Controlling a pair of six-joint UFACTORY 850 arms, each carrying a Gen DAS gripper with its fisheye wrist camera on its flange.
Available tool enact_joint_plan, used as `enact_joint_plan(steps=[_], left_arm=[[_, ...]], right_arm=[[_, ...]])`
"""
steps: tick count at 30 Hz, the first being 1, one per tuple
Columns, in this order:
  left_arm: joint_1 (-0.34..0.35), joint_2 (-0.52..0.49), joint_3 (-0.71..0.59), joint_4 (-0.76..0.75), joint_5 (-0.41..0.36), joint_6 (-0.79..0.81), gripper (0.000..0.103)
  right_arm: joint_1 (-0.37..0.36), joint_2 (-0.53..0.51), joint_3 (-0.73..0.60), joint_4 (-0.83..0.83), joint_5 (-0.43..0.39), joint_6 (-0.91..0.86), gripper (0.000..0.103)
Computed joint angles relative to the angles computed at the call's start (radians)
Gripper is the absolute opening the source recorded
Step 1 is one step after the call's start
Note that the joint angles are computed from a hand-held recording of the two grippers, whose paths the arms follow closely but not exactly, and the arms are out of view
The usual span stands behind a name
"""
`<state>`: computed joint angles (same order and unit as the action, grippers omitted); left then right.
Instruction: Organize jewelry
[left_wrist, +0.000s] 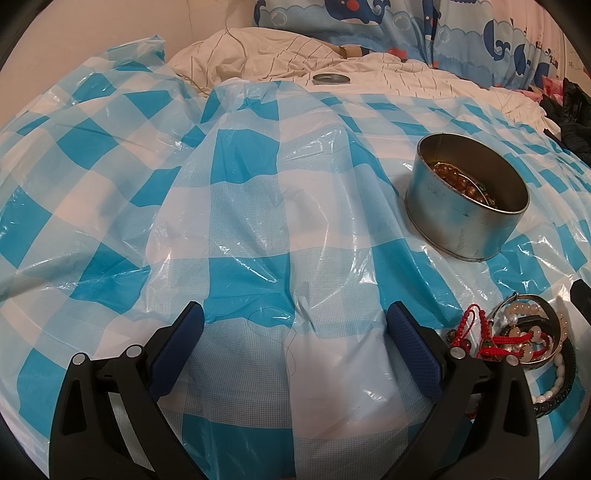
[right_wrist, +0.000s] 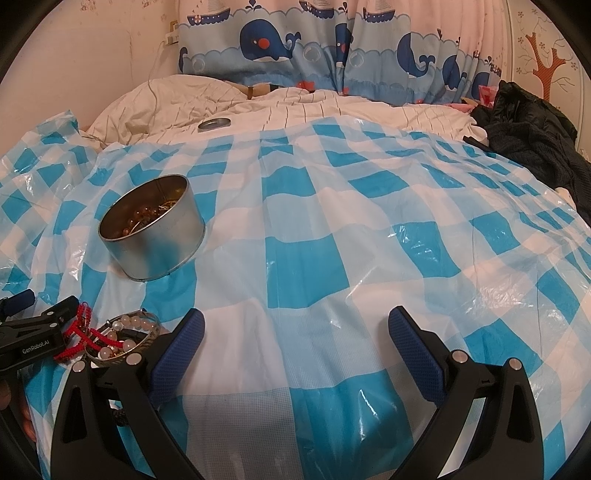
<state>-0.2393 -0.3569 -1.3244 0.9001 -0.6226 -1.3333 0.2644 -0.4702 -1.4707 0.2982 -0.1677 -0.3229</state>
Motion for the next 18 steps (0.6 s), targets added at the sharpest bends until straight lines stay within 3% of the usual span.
enact_joint_plan(steps=[18], left_arm=[[-0.001, -0.003, -0.003, 0.001, -0.003, 0.0, 0.095]], right_arm=[[-0.002, 0.002, 0.003, 0.027, -0.009, -0.03, 0.095]])
